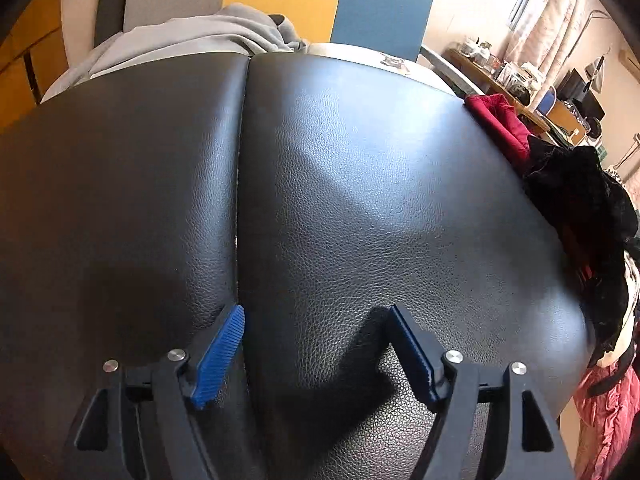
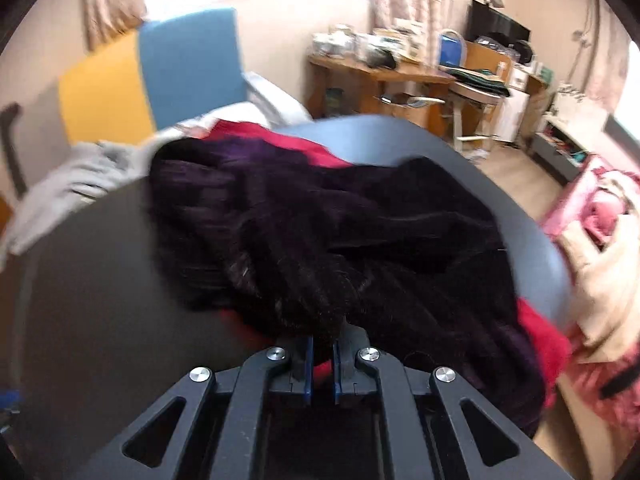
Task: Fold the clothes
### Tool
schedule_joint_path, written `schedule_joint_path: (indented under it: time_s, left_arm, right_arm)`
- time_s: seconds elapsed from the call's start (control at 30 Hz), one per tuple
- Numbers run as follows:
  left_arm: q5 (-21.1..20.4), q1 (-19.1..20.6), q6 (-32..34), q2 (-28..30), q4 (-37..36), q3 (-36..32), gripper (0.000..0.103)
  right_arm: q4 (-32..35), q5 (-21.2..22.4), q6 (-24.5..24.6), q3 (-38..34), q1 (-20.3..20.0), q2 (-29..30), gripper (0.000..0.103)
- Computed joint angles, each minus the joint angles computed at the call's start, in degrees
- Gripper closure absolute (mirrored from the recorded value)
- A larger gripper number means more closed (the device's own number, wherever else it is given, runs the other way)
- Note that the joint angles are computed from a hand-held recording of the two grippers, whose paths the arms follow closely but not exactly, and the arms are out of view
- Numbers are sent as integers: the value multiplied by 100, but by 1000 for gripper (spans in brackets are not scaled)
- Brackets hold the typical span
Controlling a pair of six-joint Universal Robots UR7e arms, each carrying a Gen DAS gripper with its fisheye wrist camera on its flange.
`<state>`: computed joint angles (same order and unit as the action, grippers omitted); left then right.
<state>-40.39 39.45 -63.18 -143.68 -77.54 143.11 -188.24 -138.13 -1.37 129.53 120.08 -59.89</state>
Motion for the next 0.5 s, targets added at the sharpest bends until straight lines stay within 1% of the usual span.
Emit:
schedule_joint_path:
  time_s: [0.07, 0.1, 0.2, 0.23, 0.3, 0.33, 0.37, 0.43, 0.47, 0.5]
  left_arm:
    - [48, -125, -232, 126, 258, -16, 26]
    - [60, -177, -335, 125, 332, -6, 26]
    - [-18, -171, -224, 31, 247, 13, 22]
    - [-49, -133, -54, -3, 149, 20, 22]
    - [-39, -101, -6, -140, 69, 43, 22]
    - [-39, -143, 9, -217, 106, 51, 22]
    - [-54, -276, -140, -356, 383, 59, 22]
    - [-123, -367, -274, -375, 605, 16, 22]
    - [-166, -420, -372, -386, 720, 1, 22]
    - [-202, -479, -460, -430, 849, -27, 22]
  right_arm:
    - [-121, 465, 121, 48, 166, 86, 96]
    - [-104, 771, 270, 46, 242, 207, 96]
    - [-209, 1716, 607, -8, 441, 648, 98]
    - [-281, 2038, 692, -43, 499, 819, 98]
    - [-456, 2658, 908, -109, 619, 1201, 98]
    - [-523, 2886, 955, -117, 644, 1331, 98]
    - [-568, 3184, 985, -133, 641, 1474, 98]
    - [-678, 3661, 1110, -141, 666, 1728, 91]
    - [-619, 3686, 1173, -174, 724, 1815, 87]
    - [-554, 3726, 1233, -197, 775, 1888, 76]
